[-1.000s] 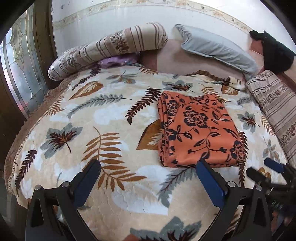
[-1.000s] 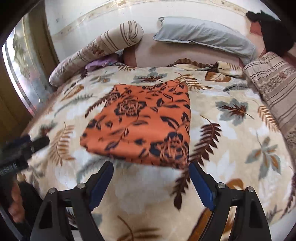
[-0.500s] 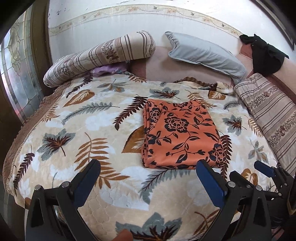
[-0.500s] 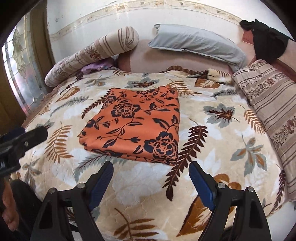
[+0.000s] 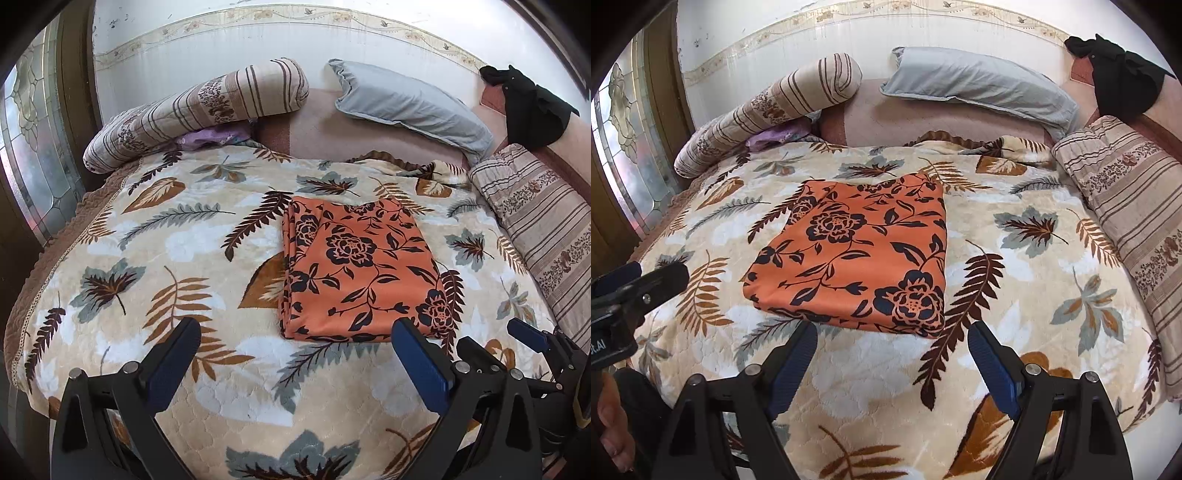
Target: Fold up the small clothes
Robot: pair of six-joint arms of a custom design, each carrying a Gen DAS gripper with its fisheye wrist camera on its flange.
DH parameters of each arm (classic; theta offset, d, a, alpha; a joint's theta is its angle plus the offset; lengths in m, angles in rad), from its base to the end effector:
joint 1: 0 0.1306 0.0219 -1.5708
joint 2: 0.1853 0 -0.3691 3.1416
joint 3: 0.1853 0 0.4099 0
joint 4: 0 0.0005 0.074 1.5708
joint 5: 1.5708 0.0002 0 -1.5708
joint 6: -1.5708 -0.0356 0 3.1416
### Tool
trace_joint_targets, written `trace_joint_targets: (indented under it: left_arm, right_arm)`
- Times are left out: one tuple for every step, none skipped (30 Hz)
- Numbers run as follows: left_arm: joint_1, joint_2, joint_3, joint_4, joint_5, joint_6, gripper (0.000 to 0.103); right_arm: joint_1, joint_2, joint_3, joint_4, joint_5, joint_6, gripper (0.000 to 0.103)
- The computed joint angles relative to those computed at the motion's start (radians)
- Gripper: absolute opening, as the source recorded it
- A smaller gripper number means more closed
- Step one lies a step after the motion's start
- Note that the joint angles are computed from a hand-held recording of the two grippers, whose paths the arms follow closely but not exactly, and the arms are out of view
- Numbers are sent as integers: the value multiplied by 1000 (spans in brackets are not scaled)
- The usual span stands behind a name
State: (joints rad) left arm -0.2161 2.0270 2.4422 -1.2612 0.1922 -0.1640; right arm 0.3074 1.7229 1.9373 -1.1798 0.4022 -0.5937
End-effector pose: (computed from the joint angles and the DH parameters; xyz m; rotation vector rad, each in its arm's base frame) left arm 0.6723 -0.1551 0.5100 0.5419 2.3503 -0.2561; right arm 0.5812 0.1694 0.4782 0.4993 2.3805 -0.1154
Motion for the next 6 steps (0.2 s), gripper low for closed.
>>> trace_joint_targets:
  left_arm:
    - [-1,8,12,-5,4,1,102]
    - [-1,11,17,-5,10,3,102]
    - [-2,16,24,-6,12,4,102]
    - [-3,23,37,-10,12,2,102]
    - [-4,31,50,-15,11,-1,102]
    - [-6,37,59,-19,8,-3,102]
  right_arm:
    - [-1,2,2,-1,-1,0,86]
    - [-2,3,3,-1,-2,0,86]
    - [-4,5,4,0,-4,0,86]
    - [-5,6,5,-1,-5,0,86]
    - [-6,8,6,-2,-7,0,86]
    - [-8,11,8,-2,-8,-1,86]
